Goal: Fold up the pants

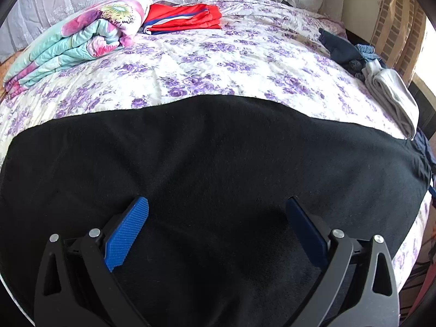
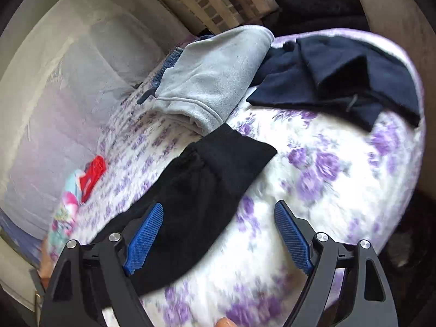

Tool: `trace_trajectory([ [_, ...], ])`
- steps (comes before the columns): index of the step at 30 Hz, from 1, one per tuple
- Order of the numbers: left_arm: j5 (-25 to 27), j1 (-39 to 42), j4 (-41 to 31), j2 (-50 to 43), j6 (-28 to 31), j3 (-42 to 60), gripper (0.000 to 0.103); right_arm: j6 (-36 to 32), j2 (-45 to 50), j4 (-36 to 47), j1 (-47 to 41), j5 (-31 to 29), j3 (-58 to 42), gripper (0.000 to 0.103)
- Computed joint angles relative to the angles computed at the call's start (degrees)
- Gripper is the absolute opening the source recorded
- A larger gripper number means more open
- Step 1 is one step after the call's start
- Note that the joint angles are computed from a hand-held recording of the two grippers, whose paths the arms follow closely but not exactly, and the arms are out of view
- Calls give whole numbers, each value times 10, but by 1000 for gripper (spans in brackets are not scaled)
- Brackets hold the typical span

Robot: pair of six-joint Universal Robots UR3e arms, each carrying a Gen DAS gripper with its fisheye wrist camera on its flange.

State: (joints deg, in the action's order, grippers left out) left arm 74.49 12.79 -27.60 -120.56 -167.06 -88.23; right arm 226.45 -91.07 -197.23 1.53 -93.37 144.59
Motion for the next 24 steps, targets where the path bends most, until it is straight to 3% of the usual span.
trace_trajectory([
  [1,2,-1,0,0,0,0,99,-5,21,-10,-1,-3,-12,78],
  [2,2,0,0,0,1,0,99,-14,46,3,8,-21,-45,59],
  [3,0,0,-1,0,0,1,99,-29,68,20,17,-33,-81,48],
  [4,-2,1,-1,0,0,0,99,-51,91,55,22,-36,-124,28],
  [5,-5,2,0,1,-1,-1,99,-73,97,86,18,-22,-154,20],
  [7,-8,3,0,1,-2,-2,99,-100,109,121,50,-63,-208,19],
  [10,-3,1,1,1,-1,-2,99,-181,97,90,118,-180,-246,19],
  [12,1,-1,2,1,0,-1,99,-199,101,95,142,-233,-257,21],
  [13,3,-2,2,1,1,-1,99,-195,112,122,145,-253,-268,29],
  [14,4,-2,3,1,1,-2,99,-180,126,157,144,-270,-269,48],
  [16,1,-1,2,2,0,-3,99,-160,153,209,125,-281,-257,61],
  [18,0,-1,2,2,0,-3,99,-139,133,156,111,-254,-200,65],
  [19,0,0,3,1,0,-3,99,-118,107,183,112,-254,-197,68],
  [21,1,-1,2,1,1,-3,99,-46,71,282,157,-337,-236,68],
  [23,3,-1,2,1,1,-2,99,-12,77,290,214,-400,-275,73],
  [24,3,-1,2,1,1,-2,99,-29,94,267,236,-395,-303,74],
])
